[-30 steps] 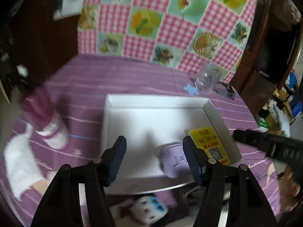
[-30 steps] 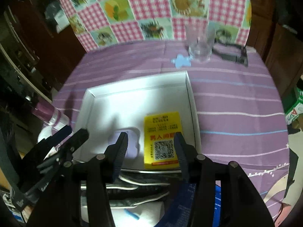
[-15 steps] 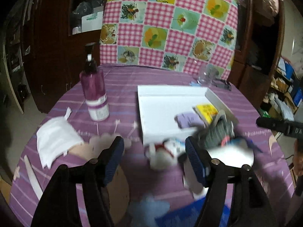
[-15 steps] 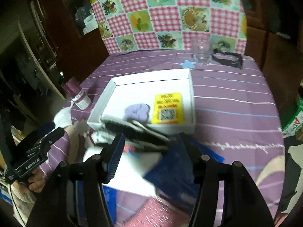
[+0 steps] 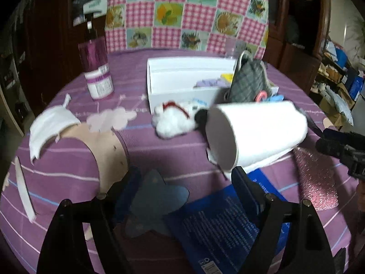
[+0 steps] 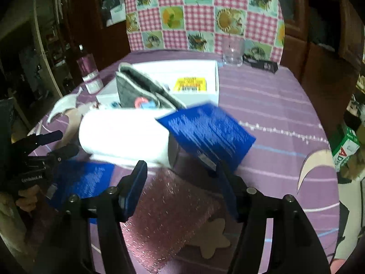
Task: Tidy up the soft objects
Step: 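Withdraw both grippers from the white box back toward the table items, then lower the left gripper onto the blue packet and grasp it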
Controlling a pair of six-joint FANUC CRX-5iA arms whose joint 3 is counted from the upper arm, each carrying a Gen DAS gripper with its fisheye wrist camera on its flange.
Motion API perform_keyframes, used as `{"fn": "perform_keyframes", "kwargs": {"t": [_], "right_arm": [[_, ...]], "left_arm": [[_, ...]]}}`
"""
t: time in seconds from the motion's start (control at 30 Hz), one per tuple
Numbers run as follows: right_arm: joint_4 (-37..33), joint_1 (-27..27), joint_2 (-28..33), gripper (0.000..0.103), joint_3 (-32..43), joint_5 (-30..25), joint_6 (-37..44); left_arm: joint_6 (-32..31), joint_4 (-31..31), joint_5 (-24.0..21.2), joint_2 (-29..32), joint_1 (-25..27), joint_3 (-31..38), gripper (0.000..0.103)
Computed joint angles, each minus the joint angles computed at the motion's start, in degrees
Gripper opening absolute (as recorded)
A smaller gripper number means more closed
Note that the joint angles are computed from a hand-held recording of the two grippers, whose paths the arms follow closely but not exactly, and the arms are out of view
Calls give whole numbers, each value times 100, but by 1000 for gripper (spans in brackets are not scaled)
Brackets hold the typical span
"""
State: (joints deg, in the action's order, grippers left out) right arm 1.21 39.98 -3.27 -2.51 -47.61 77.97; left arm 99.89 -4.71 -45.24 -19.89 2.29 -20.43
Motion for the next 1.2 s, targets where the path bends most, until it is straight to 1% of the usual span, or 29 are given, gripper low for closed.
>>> {"fn": "perform_keyframes", "kwargs": {"t": [0.07, 0.13, 0.17, 0.23, 0.27, 0.3, 0.33, 0.37, 0.43, 0.5, 0.57, 0.7, 0.83, 0.9, 1.0, 1.07, 1.13, 1.2], "right_arm": [[81, 39, 149, 64, 77, -249, -117], [127, 58, 235, 64, 117, -374, -199], [47, 26, 211, 64, 88, -294, -239], [-237, -84, 266, 66, 215, -414, -225], [-416, -155, 293, 67, 286, -480, -211], [-616, -246, 293, 67, 326, -485, -221], [-726, -292, 281, 69, 333, -487, -237], [-744, -297, 284, 70, 342, -492, -231], [-469, -158, 252, 73, 228, -435, -295], [-261, -19, 225, 79, 129, -397, -332], [-161, 60, 246, 88, 117, -423, -259], [250, 264, 287, 93, 46, -515, -314], [345, 334, 329, 98, 67, -620, -252], [376, 351, 335, 99, 67, -661, -148], [416, 370, 270, 98, -11, -614, -215], [318, 339, 236, 95, 1, -602, -212], [345, 326, 159, 95, -55, -489, -357], [309, 297, 88, 94, -81, -401, -411]], "left_arm": [[95, -84, -261, 169, -53, 150, 82], [29, 35, -530, 354, -21, 247, 82], [159, -160, -575, 377, -114, 315, 83], [193, -221, -609, 392, -160, 330, 84], [187, -199, -610, 392, -143, 322, 88], [203, -181, -629, 400, -116, 317, 96], [237, -181, -682, 432, -96, 336, 101], [250, -173, -727, 449, -87, 354, 103], [242, -177, -719, 446, -81, 355, 103], [224, -167, -716, 441, -68, 347, 103], [234, -176, -724, 440, -78, 351, 103], [238, -179, -722, 440, -82, 348, 103], [241, -183, -724, 442, -84, 351, 103], [240, -186, -726, 437, -84, 347, 103], [208, -155, -717, 427, -61, 337, 103], [172, -94, -682, 420, -33, 316, 103], [1, 100, -579, 368, 75, 217, 103], [-254, 434, -392, 237, 204, 19, 100]]}}
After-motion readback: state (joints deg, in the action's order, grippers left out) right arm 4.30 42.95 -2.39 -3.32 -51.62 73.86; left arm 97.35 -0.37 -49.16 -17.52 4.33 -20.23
